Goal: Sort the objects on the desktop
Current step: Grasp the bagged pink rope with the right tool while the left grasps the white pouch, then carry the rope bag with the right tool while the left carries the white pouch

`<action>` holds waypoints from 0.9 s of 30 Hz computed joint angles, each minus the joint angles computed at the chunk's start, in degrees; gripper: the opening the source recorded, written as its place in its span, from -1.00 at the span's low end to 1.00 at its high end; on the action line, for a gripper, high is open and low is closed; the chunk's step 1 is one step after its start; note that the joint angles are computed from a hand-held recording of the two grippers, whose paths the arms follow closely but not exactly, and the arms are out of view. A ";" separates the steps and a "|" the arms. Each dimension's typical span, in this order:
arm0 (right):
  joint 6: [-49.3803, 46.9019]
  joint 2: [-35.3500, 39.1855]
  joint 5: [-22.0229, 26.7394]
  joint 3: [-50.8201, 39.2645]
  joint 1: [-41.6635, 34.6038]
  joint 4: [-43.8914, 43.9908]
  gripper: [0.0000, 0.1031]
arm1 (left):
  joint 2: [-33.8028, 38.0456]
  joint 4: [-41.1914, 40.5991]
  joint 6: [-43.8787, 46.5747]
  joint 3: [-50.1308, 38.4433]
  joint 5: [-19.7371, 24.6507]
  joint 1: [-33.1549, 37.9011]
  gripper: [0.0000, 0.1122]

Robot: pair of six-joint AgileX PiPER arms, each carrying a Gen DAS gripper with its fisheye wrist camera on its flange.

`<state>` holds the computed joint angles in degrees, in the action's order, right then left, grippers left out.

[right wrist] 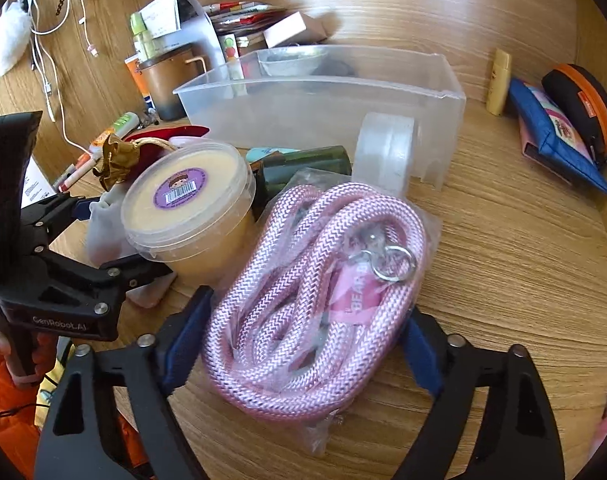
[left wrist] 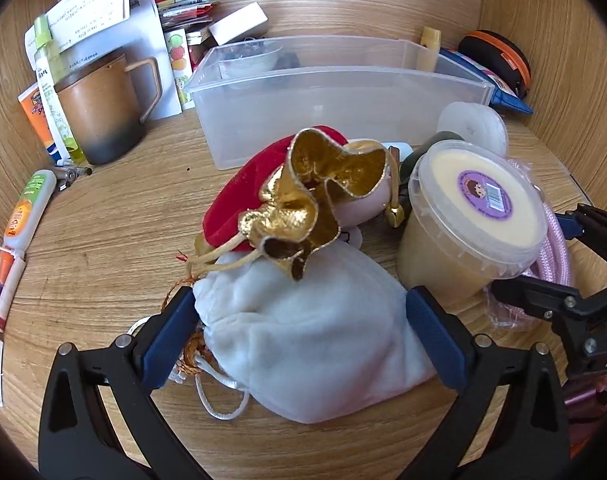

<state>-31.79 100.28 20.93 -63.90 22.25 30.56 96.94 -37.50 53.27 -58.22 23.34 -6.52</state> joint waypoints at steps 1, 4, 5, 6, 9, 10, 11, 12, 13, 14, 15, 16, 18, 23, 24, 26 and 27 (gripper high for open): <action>-0.61 -0.28 -0.11 0.34 -0.08 0.49 0.45 | -0.05 -0.95 1.14 0.20 -0.27 0.11 0.84; -4.09 -1.73 -0.86 2.12 -0.74 3.52 0.32 | 0.22 -4.27 5.42 0.21 -0.12 0.65 0.84; -3.84 -2.09 -1.34 2.47 -0.78 3.39 0.27 | 0.58 -5.41 6.99 -0.23 0.67 1.25 0.84; -4.47 -2.49 -1.22 2.75 -1.19 4.03 0.24 | 0.94 -5.62 7.27 -0.79 1.42 1.55 0.84; -7.61 -3.30 0.16 3.11 -2.90 7.53 0.14 | 2.17 -6.20 9.00 -2.80 4.70 3.12 0.76; -8.12 -3.30 0.75 2.90 -3.47 8.22 0.11 | 2.35 -5.72 8.81 -3.28 5.36 3.38 0.70; -8.52 -3.49 0.82 3.11 -3.81 8.65 0.08 | 2.49 -4.42 7.85 -4.02 6.22 3.60 0.66; -10.26 -3.90 1.13 3.49 -4.58 10.66 0.07 | 2.25 -4.05 7.60 -4.04 6.55 3.70 0.53; -11.43 -4.14 1.39 3.79 -5.01 11.86 0.02 | 2.12 -3.55 7.15 -4.25 7.07 3.95 0.45; -12.76 -4.46 1.64 4.12 -5.61 13.60 -0.12 | 2.14 -3.27 6.91 -4.75 8.21 4.45 0.42; -14.25 -4.85 2.38 4.27 -6.40 15.24 -0.20 | 2.18 -3.58 7.10 -4.97 9.02 4.87 0.36; -14.40 -5.04 2.69 4.24 -6.71 15.69 -0.37 | 2.16 -3.78 7.22 -5.20 9.92 5.35 0.29; -17.42 -5.27 5.09 3.94 -8.51 19.09 -0.44 | 1.77 -4.35 7.76 -5.04 10.89 6.02 0.21; -14.09 -4.30 5.68 2.88 -8.35 15.18 -0.39 | 0.48 -4.97 8.57 -4.36 12.66 7.25 0.07; -13.21 -3.71 6.86 2.12 -8.65 14.41 -0.37 | 0.23 -5.14 8.70 -4.22 13.03 7.55 0.06; -11.80 -1.80 10.30 -0.15 -9.79 14.36 -0.21 | -0.67 -5.26 9.04 -3.28 12.90 7.88 0.05; -10.88 -0.06 13.29 -2.04 -10.71 14.45 -0.16 | -1.21 -5.34 9.37 -2.62 12.46 7.84 0.05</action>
